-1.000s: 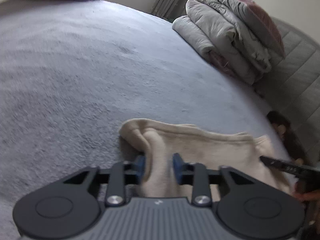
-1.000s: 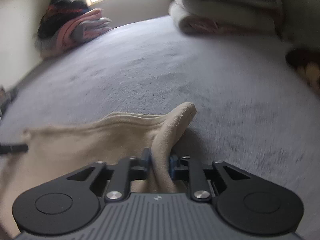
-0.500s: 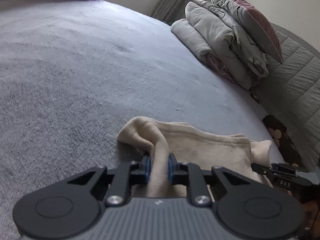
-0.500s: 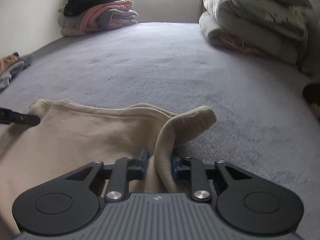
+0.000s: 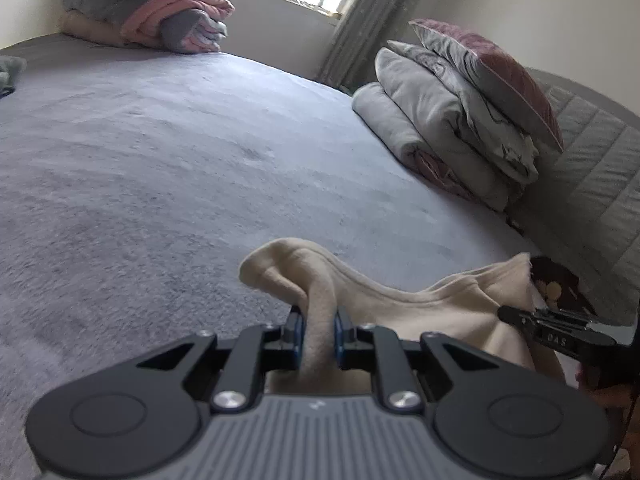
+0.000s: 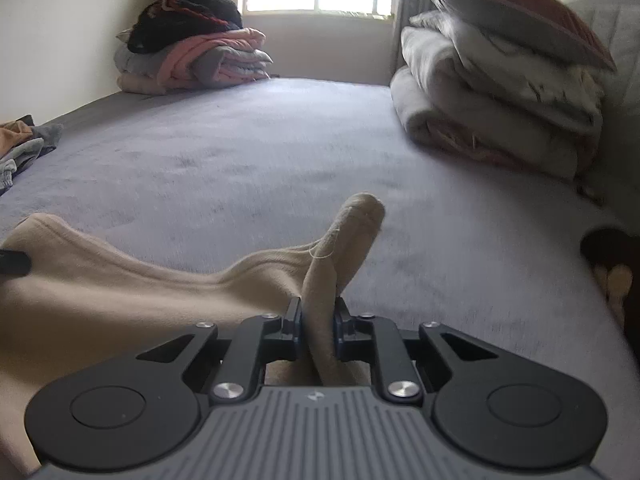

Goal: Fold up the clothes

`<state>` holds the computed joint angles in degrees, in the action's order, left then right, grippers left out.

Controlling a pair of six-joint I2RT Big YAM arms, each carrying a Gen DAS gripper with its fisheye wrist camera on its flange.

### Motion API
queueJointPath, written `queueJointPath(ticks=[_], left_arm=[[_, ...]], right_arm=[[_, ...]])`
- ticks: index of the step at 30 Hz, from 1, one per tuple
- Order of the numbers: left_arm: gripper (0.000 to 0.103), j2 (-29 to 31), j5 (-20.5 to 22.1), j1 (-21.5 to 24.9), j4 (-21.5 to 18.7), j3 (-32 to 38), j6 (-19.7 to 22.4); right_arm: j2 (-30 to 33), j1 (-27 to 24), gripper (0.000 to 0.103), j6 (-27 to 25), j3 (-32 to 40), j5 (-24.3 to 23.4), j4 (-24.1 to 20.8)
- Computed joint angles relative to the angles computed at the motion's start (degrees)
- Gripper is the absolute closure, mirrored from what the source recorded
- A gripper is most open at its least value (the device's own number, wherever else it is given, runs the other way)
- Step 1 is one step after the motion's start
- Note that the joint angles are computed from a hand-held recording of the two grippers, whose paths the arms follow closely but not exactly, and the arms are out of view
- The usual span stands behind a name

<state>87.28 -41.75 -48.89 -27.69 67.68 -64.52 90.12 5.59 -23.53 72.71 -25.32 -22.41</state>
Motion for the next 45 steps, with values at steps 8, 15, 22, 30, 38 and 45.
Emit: queueJointPath(ticks=[8, 15, 22, 30, 38, 45], left_arm=[[0.088, -1.52, -3.78, -0.46, -4.05, -1.31, -6.15], [0.088, -3.12, -6.47, -0.81, -7.85, -3.51, -12.55], [0.088, -3.19, -6.6, -0.81, -10.73, -4.74, -16.52], [0.082, -3.11, -3.72, 0.67, -7.24, -7.17, -16.75], [0.08, -4.31, -9.15, -0.24, -7.94, -8.14, -22.17], [0.097, -3.29, -13.34, -1.0, -13.43, -6.98, -28.09]], right_arm=[[1.71, 4.41, 0.087, -3.36, 3.77, 2.05, 1.08], [4.75, 8.99, 0.087, -4.33, 7.51, 3.03, 2.98], [8.81, 12.43, 0.087, -5.15, 10.09, 5.14, 3.37], [12.99, 13.33, 0.079, -0.96, 11.98, 6.61, 1.7], [15.07, 12.49, 0.076, 6.67, 16.61, 3.53, 0.11], [15.21, 12.51, 0.093, 9.54, 14.14, 4.7, 7.37]])
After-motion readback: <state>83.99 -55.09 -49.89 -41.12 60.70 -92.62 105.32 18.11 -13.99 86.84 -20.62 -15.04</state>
